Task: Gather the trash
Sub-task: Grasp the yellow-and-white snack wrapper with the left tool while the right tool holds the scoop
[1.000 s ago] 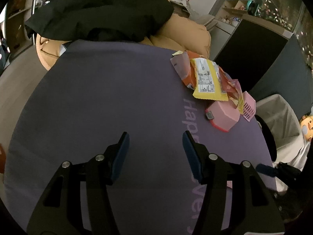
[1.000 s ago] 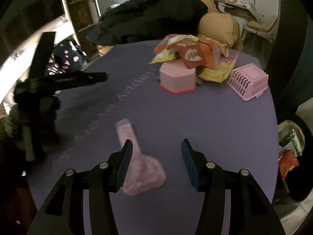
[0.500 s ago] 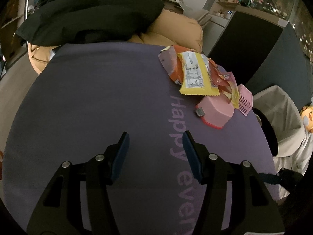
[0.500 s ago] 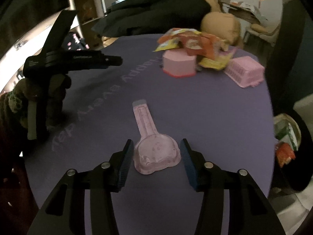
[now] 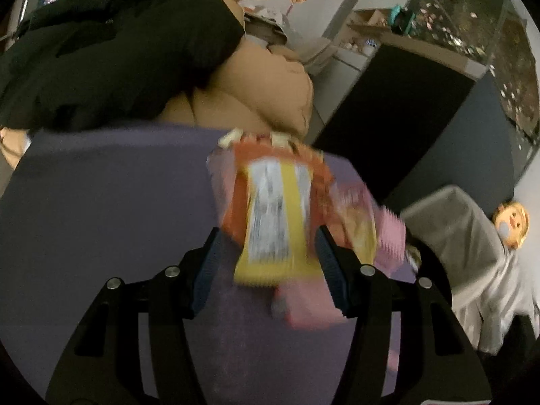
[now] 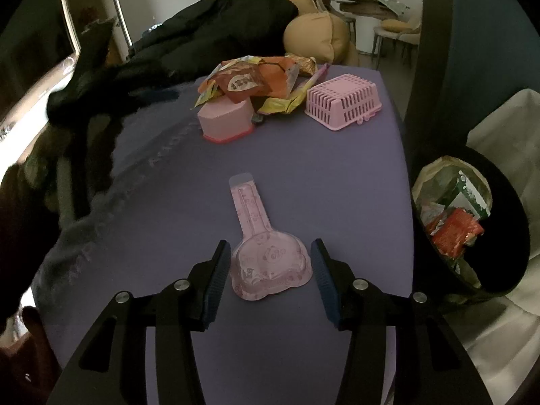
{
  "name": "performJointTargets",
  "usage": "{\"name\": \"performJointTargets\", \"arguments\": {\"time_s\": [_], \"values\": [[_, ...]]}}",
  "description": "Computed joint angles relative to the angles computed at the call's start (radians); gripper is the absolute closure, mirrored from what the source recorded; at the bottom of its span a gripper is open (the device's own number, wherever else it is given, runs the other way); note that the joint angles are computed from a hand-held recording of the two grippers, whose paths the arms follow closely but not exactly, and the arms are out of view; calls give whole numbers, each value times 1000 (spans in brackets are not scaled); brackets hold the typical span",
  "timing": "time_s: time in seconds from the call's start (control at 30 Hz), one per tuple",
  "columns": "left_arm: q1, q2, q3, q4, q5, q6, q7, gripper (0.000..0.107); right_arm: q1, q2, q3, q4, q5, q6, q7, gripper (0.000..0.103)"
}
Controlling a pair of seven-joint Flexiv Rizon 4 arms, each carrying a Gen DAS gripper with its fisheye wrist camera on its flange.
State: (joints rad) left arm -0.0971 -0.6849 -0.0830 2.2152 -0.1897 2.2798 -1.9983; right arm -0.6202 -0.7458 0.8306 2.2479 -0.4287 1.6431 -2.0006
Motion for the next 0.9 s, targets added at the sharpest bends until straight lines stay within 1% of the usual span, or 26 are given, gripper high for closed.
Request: {"name": "performJointTargets", "arguments": {"time_s": [0.07,0.1,0.17,0.23,0.27,0.3,0.4,0.43,0.47,0.5,0.57,0.63,0.77,0.9], "values": [[-9,-5,11,-55,-25,-64,37,53,-13,-10,15,-7,0,-14,-2,56],[-38,-8,33,-88,-71,-115,67,53,-23,-16,25,-11,3,-24,-5,56],[-57,-11,49,-119,-104,-187,106,52,-34,-23,40,-17,12,-37,-13,56],[-113,-21,93,-156,-167,-261,149,52,-34,-22,43,-18,24,-39,-21,56],[-127,-26,103,-169,-185,-287,161,52,-32,-20,42,-18,30,-39,-25,56],[-116,-30,89,-176,-185,-303,161,52,-28,-17,40,-17,35,-36,-28,56],[-41,-30,13,-159,-139,-298,123,53,-18,-13,34,-16,45,-32,-34,56],[-37,-27,9,-149,-134,-295,112,56,-18,-12,34,-16,48,-32,-36,56],[-38,-22,11,-140,-131,-295,104,62,-18,-13,35,-17,50,-33,-37,56],[-34,-10,8,-120,-125,-290,92,65,-18,-12,35,-17,52,-33,-39,56],[27,6,-45,-74,-65,-241,50,66,-16,-11,34,-18,56,-33,-42,56],[65,26,-76,-22,-9,-189,4,66,-12,-9,31,-19,59,-32,-44,56],[29,84,-48,67,23,-147,-34,66,15,4,7,-13,63,-13,-42,56],[-56,134,-9,143,11,-138,-27,65,44,19,-25,-4,51,10,-30,56]]}}
